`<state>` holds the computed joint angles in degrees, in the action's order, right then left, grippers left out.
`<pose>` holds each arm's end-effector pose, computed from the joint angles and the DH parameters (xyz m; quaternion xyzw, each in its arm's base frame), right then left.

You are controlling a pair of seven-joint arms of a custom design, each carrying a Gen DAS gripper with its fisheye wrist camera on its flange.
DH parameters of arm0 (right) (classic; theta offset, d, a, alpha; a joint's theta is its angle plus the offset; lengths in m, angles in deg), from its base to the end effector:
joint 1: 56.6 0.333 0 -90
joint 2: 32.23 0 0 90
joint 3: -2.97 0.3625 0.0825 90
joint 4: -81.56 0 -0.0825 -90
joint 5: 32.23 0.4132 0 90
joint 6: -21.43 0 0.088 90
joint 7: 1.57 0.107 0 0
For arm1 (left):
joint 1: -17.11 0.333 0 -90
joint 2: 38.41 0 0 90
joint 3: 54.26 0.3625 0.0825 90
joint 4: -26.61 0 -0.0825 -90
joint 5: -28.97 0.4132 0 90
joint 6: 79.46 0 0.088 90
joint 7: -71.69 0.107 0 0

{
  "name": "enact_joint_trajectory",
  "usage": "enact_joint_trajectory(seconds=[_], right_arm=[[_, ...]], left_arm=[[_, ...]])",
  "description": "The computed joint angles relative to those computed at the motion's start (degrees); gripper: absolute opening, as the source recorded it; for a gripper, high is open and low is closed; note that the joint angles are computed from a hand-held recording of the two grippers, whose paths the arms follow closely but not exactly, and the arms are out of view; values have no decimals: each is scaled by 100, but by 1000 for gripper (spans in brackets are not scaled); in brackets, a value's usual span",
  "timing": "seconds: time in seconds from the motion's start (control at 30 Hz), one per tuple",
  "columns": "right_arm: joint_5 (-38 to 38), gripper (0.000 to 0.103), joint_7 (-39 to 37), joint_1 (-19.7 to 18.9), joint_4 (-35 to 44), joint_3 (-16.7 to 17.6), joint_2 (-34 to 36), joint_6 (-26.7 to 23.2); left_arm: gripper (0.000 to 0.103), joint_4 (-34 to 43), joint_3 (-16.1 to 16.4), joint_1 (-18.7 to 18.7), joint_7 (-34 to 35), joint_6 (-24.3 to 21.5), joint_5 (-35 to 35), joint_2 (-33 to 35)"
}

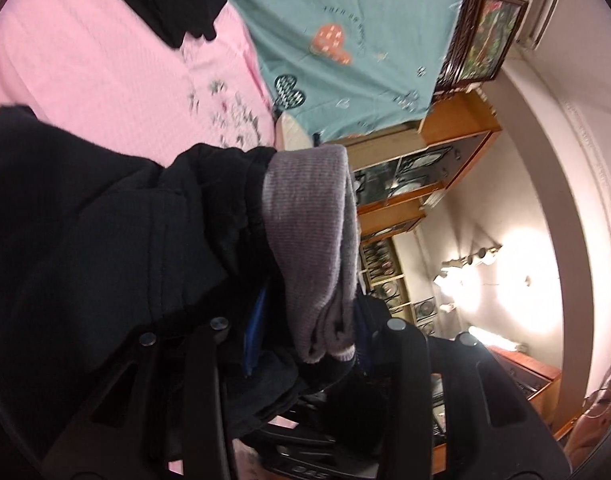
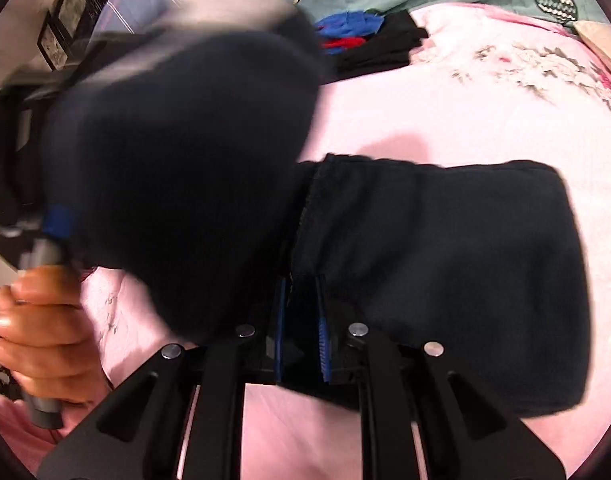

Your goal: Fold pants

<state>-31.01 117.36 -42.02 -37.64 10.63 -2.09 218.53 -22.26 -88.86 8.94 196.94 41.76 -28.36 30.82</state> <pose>0.6277 0.2443 0.2875 -0.5825 0.7035 -0.1084 0.3925 0.7892 -0.4060 0.2748 0.4245 -0.6301 0.5042 0.4106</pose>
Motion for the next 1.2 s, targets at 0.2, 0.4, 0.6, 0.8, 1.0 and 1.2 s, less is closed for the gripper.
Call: enact_joint_trajectory(seconds=[0.2,0.4,0.6,0.8,1.0,1.2], right_arm=[[-263,14,373,-592,-928,352,-415,463],[220,46,224,25,-1536,-285,-708,1273],[772,48,-291,384,-1516,-557,-750,1193],[992,49,-464,416,-1544,-629,-767,1152],[1304,56,-575,424,-1421,-615,-710,1269],[1440,56,-467,462,-960,-766,-523,846]], left_arm=[[37,666,348,-557,-462,201,704,304],[40,-381,464,-608,184,1212,1239,-360],[42,-2055,148,-420,1735,3075,1450,-1311],[59,-3134,-841,284,3248,4464,1279,-1719],[79,-3602,-1225,864,3275,5497,1280,-1816],[89,-4109,-1176,1234,2826,6065,1465,-1994]])
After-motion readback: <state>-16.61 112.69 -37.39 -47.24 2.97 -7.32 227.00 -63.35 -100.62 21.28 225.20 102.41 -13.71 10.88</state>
